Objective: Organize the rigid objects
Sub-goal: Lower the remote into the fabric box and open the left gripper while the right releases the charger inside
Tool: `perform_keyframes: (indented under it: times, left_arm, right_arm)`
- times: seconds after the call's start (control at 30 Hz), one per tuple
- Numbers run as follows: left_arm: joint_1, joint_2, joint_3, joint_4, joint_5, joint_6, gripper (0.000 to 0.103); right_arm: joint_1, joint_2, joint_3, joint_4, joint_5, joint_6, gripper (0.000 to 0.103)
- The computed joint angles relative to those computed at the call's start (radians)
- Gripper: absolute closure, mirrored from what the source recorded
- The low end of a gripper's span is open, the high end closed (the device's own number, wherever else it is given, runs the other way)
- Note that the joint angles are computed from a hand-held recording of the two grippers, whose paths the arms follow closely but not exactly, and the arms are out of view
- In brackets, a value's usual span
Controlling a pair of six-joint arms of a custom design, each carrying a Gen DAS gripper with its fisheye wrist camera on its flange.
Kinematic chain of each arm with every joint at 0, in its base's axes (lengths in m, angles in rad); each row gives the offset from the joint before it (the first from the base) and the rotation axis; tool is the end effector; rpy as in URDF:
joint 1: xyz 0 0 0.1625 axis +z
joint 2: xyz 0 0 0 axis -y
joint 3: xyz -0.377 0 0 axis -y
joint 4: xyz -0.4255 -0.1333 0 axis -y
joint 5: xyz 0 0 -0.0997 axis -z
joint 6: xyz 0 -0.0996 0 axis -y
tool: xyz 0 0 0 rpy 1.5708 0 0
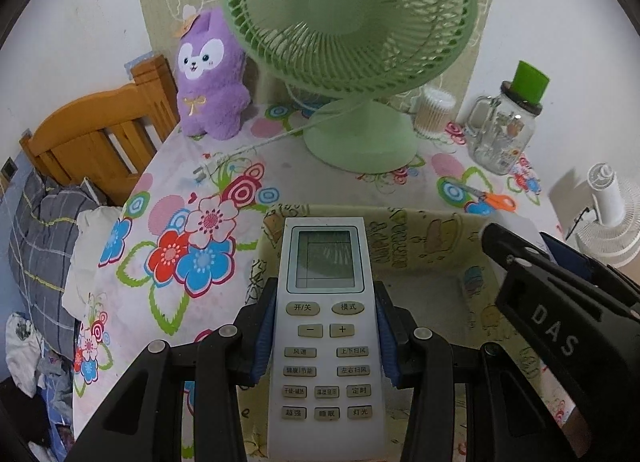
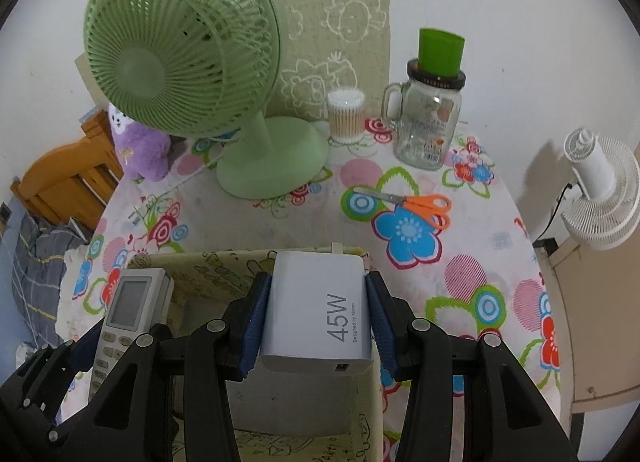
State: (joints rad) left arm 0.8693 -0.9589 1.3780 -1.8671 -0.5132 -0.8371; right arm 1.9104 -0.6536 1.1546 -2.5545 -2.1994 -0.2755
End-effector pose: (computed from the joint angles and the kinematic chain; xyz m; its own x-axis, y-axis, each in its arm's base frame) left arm -0.2825 -0.6754 0.2372 -0.6807 -0.2963 -0.6699 0.2015 0.8035 -0.5601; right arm 0.3364 -0.7277 0.1623 -0.7411 -0.2388 0.6275 -0.5161 0.8004 -0.3050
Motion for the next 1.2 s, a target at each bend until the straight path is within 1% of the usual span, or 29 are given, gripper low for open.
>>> perform_keyframes:
  times: [0.33, 0.4, 0.53, 0.57, 0.67, 0.7, 0.77, 0.8, 0.83, 0.9, 0.97, 1.07, 1.2]
  left_arm:
    - [0.015, 0.020, -0.015, 0.015, -0.012, 0.004, 0.058]
    - [0.016, 0.022, -0.017, 0.022, -0.005, -0.005, 0.058]
    - [0.020, 0.028, -0.022, 0.029, 0.010, -0.010, 0.057]
    - [0.020, 0.030, -0.026, 0.043, 0.016, -0.019, 0.054]
    - [0.015, 0.029, -0.023, 0.033, 0.040, -0.004, 0.054]
    - [0.015, 0.030, -0.024, 0.036, 0.041, -0.003, 0.053]
    - [0.015, 0.029, -0.021, 0.026, 0.034, 0.009, 0.049]
    - [0.014, 0.028, -0.018, 0.020, 0.033, 0.014, 0.047]
    - [0.013, 0.029, -0.018, 0.020, 0.032, 0.016, 0.045]
    - [0.011, 0.031, -0.019, 0.023, 0.030, 0.019, 0.042]
    - [0.006, 0.029, -0.017, 0.021, 0.032, 0.019, 0.039]
    - [-0.003, 0.022, -0.012, 0.035, 0.038, 0.006, 0.033]
    - [-0.012, 0.008, -0.001, 0.045, 0.042, -0.008, 0.029]
  right_arm:
    - [-0.007, 0.029, -0.019, 0.007, -0.001, -0.004, 0.052]
    - [-0.007, 0.034, -0.022, 0.006, -0.002, -0.004, 0.052]
    - [-0.012, 0.041, -0.030, 0.030, -0.003, 0.030, 0.052]
    - [-0.012, 0.041, -0.028, 0.027, -0.006, 0.033, 0.052]
    - [-0.008, 0.043, -0.019, 0.005, -0.018, 0.019, 0.052]
    - [-0.008, 0.042, -0.018, 0.007, -0.015, 0.025, 0.051]
    - [-0.006, 0.035, -0.003, -0.035, -0.002, 0.007, 0.051]
    - [-0.004, 0.034, 0.001, -0.054, -0.003, -0.004, 0.050]
    - [-0.001, 0.033, 0.004, -0.076, -0.007, -0.020, 0.044]
    - [0.004, 0.031, 0.012, -0.107, -0.009, -0.045, 0.038]
    - [0.005, 0.025, 0.019, -0.110, -0.005, -0.050, 0.036]
    - [0.006, 0.011, 0.031, -0.096, -0.006, -0.034, 0.033]
    - [0.010, -0.011, 0.057, -0.097, -0.007, -0.017, 0.029]
